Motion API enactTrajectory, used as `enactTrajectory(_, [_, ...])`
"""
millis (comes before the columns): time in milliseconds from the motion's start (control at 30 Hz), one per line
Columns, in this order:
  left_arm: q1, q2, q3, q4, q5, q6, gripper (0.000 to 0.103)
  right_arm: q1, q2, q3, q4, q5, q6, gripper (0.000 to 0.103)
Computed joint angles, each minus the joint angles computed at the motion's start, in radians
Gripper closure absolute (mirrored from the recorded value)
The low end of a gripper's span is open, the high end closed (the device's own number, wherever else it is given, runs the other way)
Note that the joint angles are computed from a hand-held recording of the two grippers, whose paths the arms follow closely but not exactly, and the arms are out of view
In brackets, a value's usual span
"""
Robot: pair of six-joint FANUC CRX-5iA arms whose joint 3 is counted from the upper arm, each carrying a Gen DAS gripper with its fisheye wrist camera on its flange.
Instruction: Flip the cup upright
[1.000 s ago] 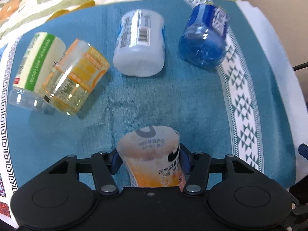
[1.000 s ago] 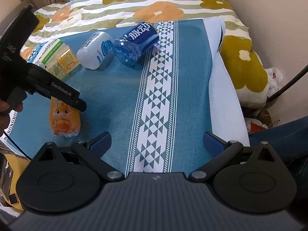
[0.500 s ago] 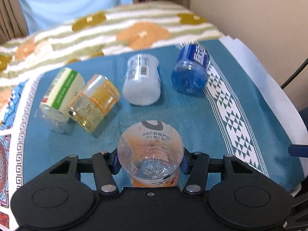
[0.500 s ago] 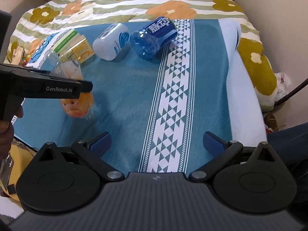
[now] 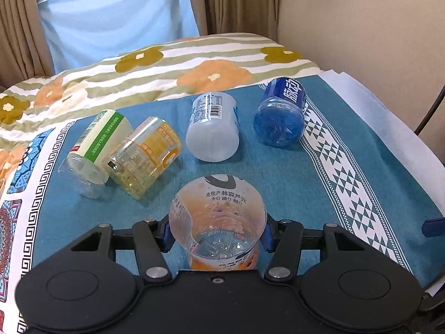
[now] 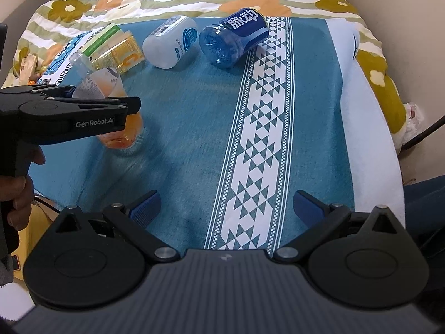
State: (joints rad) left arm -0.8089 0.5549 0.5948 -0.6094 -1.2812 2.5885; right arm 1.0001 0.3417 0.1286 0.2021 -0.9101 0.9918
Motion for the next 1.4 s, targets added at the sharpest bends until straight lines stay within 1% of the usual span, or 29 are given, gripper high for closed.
enactTrajectory(300, [-0.022,0.008,0.003,-0.041,-0.008,-0.004,0.04,0.001,0.0,-0.005,-0.006,0.003,-0.006,0.0])
enactTrajectory(333, [-0.022,0.008,0.004,-0.041,-0.009,-0.004,0.036,0.001,0.0,-0.005,-0.006,0.003,-0.006,0.0])
enactTrajectory(367, [-0.022,0.01,0.005,-0.041,-0.012,-0.004,0.028,0.001,0.0,-0.005,-0.005,0.003,-0.006,0.0])
enactTrajectory(433, [-0.025,0.01,0.005,-0.052,-0.015,0.003,0.023,0.001,0.0,-0.005,-0.005,0.003,-0.006,0.0])
enactTrajectory(500, [-0.028,0.009,0.005,-0.061,-0.016,0.001,0.021,0.001,-0.001,-0.007,-0.005,0.005,-0.009,0.0])
enactTrajectory(567, [-0.031,0.012,0.01,-0.066,-0.024,-0.007,0.015,0.001,0.0,-0.006,-0.006,0.005,-0.011,0.0])
enactTrajectory(633, [-0.035,0.009,0.01,-0.074,-0.026,-0.01,0.013,0.001,-0.001,-0.006,-0.005,0.004,-0.01,0.0])
enactTrajectory(833, [-0.045,-0.018,0.014,-0.084,-0.038,-0.012,0.012,0.011,-0.013,-0.003,0.015,-0.007,-0.019,0.0])
enactTrajectory(1033, [-0.07,-0.078,0.02,-0.101,-0.081,0.017,0.012,0.038,-0.053,-0.007,0.076,-0.018,-0.064,0.0])
enactTrajectory(1167, [-0.097,-0.132,0.022,-0.127,-0.128,0.046,0.008,0.056,-0.075,0.006,0.112,-0.028,-0.116,0.0])
enactTrajectory(1300, [-0.12,-0.173,0.023,-0.149,-0.182,0.064,0.008,0.081,-0.094,0.009,0.179,-0.037,-0.201,0.0])
enactTrajectory(1367, [-0.137,-0.193,0.022,-0.174,-0.214,0.076,0.008,0.095,-0.104,-0.002,0.232,-0.037,-0.259,0.0])
enactTrajectory(1400, [-0.145,-0.199,0.022,-0.186,-0.231,0.08,0.006,0.105,-0.108,-0.009,0.266,-0.038,-0.291,0.0])
